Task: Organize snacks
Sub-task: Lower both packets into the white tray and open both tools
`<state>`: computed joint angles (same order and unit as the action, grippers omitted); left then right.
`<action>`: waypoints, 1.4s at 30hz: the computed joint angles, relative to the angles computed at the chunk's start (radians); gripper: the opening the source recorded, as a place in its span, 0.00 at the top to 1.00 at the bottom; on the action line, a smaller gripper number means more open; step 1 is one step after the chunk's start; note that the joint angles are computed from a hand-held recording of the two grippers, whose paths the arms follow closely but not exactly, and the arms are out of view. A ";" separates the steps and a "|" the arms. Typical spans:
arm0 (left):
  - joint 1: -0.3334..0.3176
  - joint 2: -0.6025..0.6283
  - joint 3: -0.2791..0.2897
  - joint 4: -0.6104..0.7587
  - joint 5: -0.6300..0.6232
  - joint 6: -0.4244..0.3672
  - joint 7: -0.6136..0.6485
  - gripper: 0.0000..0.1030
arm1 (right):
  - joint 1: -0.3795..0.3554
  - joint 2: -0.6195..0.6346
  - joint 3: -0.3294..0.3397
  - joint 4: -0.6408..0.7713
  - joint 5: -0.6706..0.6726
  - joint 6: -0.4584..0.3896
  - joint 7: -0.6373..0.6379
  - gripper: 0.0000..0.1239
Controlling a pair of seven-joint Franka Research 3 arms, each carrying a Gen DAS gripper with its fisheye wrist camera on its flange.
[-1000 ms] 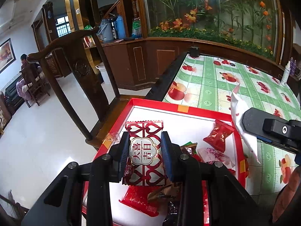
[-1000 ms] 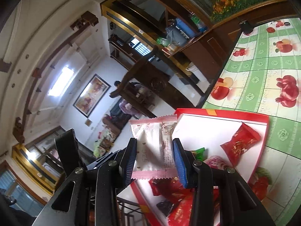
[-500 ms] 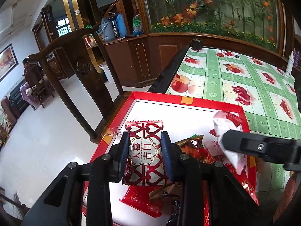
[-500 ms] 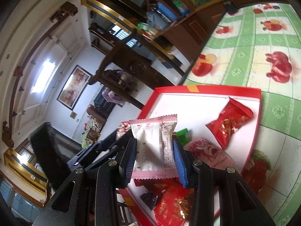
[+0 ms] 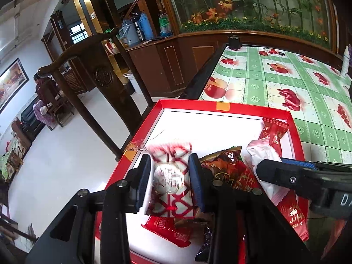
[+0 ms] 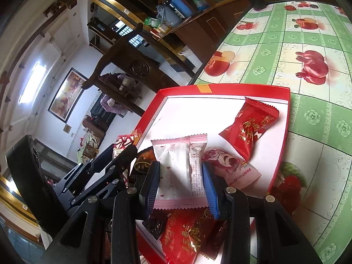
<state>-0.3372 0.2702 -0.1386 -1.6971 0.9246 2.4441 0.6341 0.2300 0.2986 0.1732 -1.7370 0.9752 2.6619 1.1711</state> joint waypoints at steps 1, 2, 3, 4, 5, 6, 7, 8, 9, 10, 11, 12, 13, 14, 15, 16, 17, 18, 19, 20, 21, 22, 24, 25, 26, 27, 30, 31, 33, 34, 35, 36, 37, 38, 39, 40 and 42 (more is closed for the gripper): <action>-0.005 0.000 0.002 0.002 0.008 -0.010 -0.009 0.56 | 0.003 -0.003 -0.001 -0.005 -0.005 0.006 0.001 0.68; -0.010 0.000 0.004 0.002 0.021 -0.019 -0.020 0.49 | 0.003 -0.005 -0.001 -0.007 -0.007 0.008 0.000 0.68; -0.014 -0.002 0.005 0.003 0.034 -0.030 -0.032 0.47 | 0.003 -0.006 0.000 -0.008 -0.003 0.010 -0.004 0.68; -0.017 -0.005 0.005 0.000 0.044 -0.036 -0.042 0.46 | 0.001 -0.009 0.002 -0.012 0.005 0.014 -0.012 0.68; -0.017 -0.007 0.004 -0.002 0.050 -0.039 -0.045 0.46 | 0.001 -0.013 0.002 -0.016 0.008 0.019 -0.019 0.67; -0.017 -0.010 0.002 -0.003 0.052 -0.041 -0.046 0.46 | 0.002 -0.014 0.001 -0.017 0.008 0.024 -0.021 0.67; -0.017 -0.010 0.000 -0.003 0.054 -0.044 -0.047 0.46 | 0.002 -0.018 0.002 -0.022 0.013 0.030 -0.030 0.67; -0.017 -0.011 -0.001 -0.003 0.055 -0.048 -0.048 0.44 | -0.001 -0.023 0.006 -0.026 0.028 0.035 -0.046 0.67; -0.017 -0.012 -0.003 -0.004 0.057 -0.050 -0.050 0.43 | -0.004 -0.027 0.009 -0.032 0.046 0.037 -0.064 0.67; -0.018 -0.011 -0.004 -0.003 0.059 -0.052 -0.052 0.40 | -0.008 -0.032 0.012 -0.035 0.068 0.038 -0.084 0.67; -0.019 -0.011 -0.005 -0.002 0.061 -0.054 -0.054 0.39 | -0.011 -0.038 0.014 -0.040 0.089 0.037 -0.106 0.67; -0.020 -0.012 -0.006 -0.004 0.063 -0.055 -0.054 0.38 | -0.014 -0.042 0.016 -0.043 0.113 0.034 -0.132 0.67; -0.019 -0.013 -0.008 -0.005 0.061 -0.054 -0.052 0.37 | -0.017 -0.047 0.017 -0.045 0.137 0.029 -0.157 0.67; -0.017 -0.015 -0.009 -0.006 0.054 -0.051 -0.048 0.34 | -0.022 -0.051 0.019 -0.046 0.166 0.012 -0.186 0.67; -0.016 -0.016 -0.010 -0.007 0.052 -0.051 -0.048 0.32 | -0.024 -0.050 0.016 -0.042 0.183 -0.006 -0.202 0.66; -0.016 -0.021 -0.010 -0.012 0.051 -0.051 -0.053 0.30 | -0.027 -0.052 0.014 -0.042 0.204 -0.025 -0.219 0.66; -0.015 -0.026 -0.009 -0.019 0.054 -0.049 -0.059 0.29 | -0.029 -0.055 0.011 -0.041 0.222 -0.042 -0.230 0.66; -0.013 -0.034 -0.007 -0.028 0.060 -0.049 -0.068 0.29 | -0.031 -0.057 0.006 -0.041 0.236 -0.059 -0.237 0.66; -0.011 -0.039 -0.006 -0.036 0.065 -0.053 -0.075 0.29 | -0.033 -0.058 0.001 -0.040 0.251 -0.077 -0.243 0.66; -0.007 -0.042 -0.006 -0.041 0.066 -0.057 -0.080 0.29 | -0.042 -0.059 -0.002 -0.041 0.283 -0.097 -0.257 0.66; -0.002 -0.048 -0.006 -0.049 0.062 -0.063 -0.083 0.29 | -0.043 -0.063 -0.007 -0.044 0.302 -0.101 -0.263 0.66; 0.003 -0.050 -0.006 -0.053 0.058 -0.066 -0.086 0.29 | -0.044 -0.067 -0.012 -0.047 0.318 -0.102 -0.269 0.66; 0.014 -0.056 -0.007 -0.063 0.048 -0.068 -0.095 0.29 | -0.045 -0.078 -0.021 -0.055 0.347 -0.094 -0.285 0.66; 0.020 -0.060 -0.009 -0.067 0.041 -0.065 -0.096 0.29 | -0.044 -0.084 -0.026 -0.061 0.355 -0.086 -0.292 0.66; 0.023 -0.062 -0.010 -0.070 0.041 -0.063 -0.096 0.29 | -0.041 -0.090 -0.031 -0.065 0.355 -0.077 -0.292 0.66; 0.024 -0.065 -0.011 -0.074 0.045 -0.061 -0.097 0.29 | -0.037 -0.094 -0.036 -0.068 0.342 -0.069 -0.283 0.66; 0.026 -0.075 -0.015 -0.086 0.064 -0.052 -0.097 0.29 | -0.005 -0.092 -0.067 -0.071 0.118 -0.049 -0.120 0.66; 0.026 -0.082 -0.017 -0.095 0.072 -0.049 -0.094 0.29 | -0.002 -0.084 -0.076 -0.062 0.041 -0.075 -0.070 0.66; 0.030 -0.092 -0.023 -0.110 0.071 -0.040 -0.076 0.29 | -0.009 -0.070 -0.085 -0.033 -0.086 -0.182 -0.008 0.66; 0.034 -0.103 -0.026 -0.126 0.064 -0.031 -0.055 0.29 | -0.011 -0.072 -0.086 -0.028 -0.137 -0.217 -0.005 0.66; 0.038 -0.113 -0.030 -0.140 0.059 -0.021 -0.038 0.29 | -0.002 -0.081 -0.089 -0.028 -0.219 -0.243 -0.006 0.66; 0.041 -0.118 -0.032 -0.149 0.056 -0.014 -0.020 0.29 | 0.001 -0.094 -0.087 -0.040 -0.257 -0.245 -0.024 0.66; 0.043 -0.125 -0.035 -0.162 0.056 -0.008 0.001 0.29 | 0.000 -0.112 -0.079 -0.052 -0.268 -0.257 -0.066 0.66; 0.046 -0.126 -0.039 -0.166 0.048 -0.006 0.030 0.28 | -0.007 -0.130 -0.069 -0.063 -0.247 -0.286 -0.135 0.66; 0.049 -0.119 -0.043 -0.162 0.033 -0.006 0.067 0.28 | -0.008 -0.140 -0.065 -0.073 -0.233 -0.297 -0.180 0.66; 0.051 -0.106 -0.045 -0.151 0.015 -0.008 0.100 0.28 | -0.002 -0.148 -0.064 -0.081 -0.236 -0.295 -0.204 0.66; 0.046 -0.085 -0.043 -0.130 0.006 -0.019 0.111 0.28 | 0.014 -0.135 -0.064 -0.072 -0.250 -0.292 -0.194 0.64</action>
